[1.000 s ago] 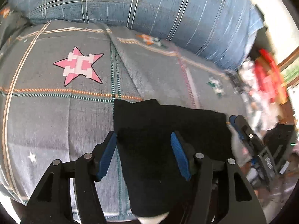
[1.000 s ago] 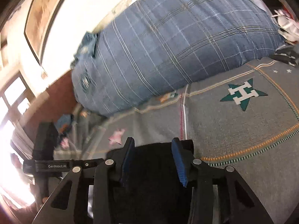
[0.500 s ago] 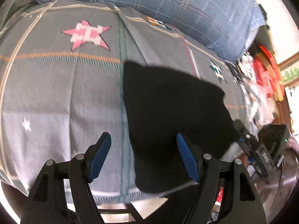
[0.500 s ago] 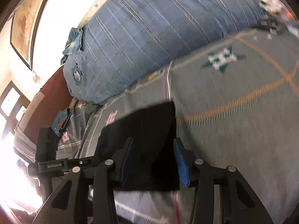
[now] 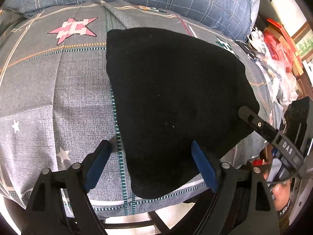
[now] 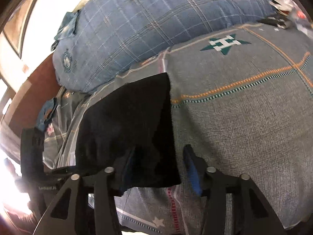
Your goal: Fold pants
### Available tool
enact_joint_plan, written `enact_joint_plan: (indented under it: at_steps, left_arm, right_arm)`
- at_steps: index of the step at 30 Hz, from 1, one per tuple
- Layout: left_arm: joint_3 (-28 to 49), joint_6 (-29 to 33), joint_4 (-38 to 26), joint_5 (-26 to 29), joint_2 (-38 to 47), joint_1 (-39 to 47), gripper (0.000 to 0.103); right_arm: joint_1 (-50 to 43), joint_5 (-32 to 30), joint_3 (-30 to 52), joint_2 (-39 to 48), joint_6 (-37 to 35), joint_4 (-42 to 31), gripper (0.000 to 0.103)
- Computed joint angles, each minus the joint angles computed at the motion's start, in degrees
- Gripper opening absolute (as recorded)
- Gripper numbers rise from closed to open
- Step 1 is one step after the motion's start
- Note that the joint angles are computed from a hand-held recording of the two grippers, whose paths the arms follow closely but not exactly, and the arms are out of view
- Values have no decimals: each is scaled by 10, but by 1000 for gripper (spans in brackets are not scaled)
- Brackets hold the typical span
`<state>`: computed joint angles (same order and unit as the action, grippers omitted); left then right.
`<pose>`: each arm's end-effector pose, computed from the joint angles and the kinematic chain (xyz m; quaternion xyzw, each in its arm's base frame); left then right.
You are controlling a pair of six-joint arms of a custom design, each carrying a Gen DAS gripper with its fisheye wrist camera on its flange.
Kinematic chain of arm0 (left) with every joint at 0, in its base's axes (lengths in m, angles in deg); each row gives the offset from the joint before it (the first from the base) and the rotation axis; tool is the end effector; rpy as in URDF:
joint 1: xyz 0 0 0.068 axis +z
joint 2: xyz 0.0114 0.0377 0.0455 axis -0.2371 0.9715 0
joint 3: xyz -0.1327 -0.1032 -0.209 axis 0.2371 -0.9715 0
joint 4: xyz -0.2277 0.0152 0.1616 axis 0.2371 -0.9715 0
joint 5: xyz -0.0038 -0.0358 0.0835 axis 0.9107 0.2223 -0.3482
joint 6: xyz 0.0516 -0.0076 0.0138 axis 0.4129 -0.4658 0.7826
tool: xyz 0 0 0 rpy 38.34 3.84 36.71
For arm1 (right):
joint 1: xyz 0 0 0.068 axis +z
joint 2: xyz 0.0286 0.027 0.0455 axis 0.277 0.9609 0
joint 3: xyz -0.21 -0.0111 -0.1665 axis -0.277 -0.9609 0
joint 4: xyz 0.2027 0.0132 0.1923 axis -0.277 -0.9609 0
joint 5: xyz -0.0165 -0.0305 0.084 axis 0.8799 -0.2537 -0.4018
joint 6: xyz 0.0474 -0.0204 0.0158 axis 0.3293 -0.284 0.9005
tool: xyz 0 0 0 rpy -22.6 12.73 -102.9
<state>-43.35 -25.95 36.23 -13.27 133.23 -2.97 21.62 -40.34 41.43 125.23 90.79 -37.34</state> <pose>0.2333 0.0318 0.1186 -0.0458 0.9701 -0.1531 0.1828 0.2679 0.0438 0.1169 -0.0522 0.9229 0.2800 0.2591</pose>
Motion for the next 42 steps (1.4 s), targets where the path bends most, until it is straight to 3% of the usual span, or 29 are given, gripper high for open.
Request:
enact_joint_plan:
  at_steps: [6,10,12,16,18,23,26,31,32,33,34,35,40,42]
  left_arm:
    - [4,100,-111,114,-101,89,84]
    - [1,80,-80,97,-173,81,85]
    - [4,62,-48,59,-143,54,84]
    - [33,36,0,-27,24,-4,85]
    - [32,31,11,22,48,30,89]
    - [29,46,-19,17,-17,51,87]
    - [53,46,-23,44,-25,87,87]
    - [125,7,6,26,71,91,87]
    - [143,0,5,15,101,85,87]
    - [168,-9,-5,13,135,79,82]
    - [193,-13,-26,36,167,82,72]
    - [203,-16,-43,58,173,86,52]
    - [194,-57,7,13,174,57,53]
    - [178,-63,22,-5,159,46,53]
  right_arm:
    - [20,61,-20,-123,26,-15,54]
    - [52,58,-24,-154,17,15,52]
    - [76,74,-9,-111,4,17,50]
    - [71,93,-4,-12,20,71,51]
    - [51,64,-1,1,33,78,51]
    - [18,3,6,-15,38,60,51]
    - [-7,-29,25,4,65,74,54]
    - [-6,-43,102,112,79,70,54]
    - [-6,-54,112,130,80,77,50]
    - [-5,-62,123,143,81,78,38]
    - [-1,-55,130,146,80,73,36]
    - [4,-54,139,141,71,66,32]
    - [13,-36,172,168,61,50,31]
    - [1,-62,170,193,87,74,31]
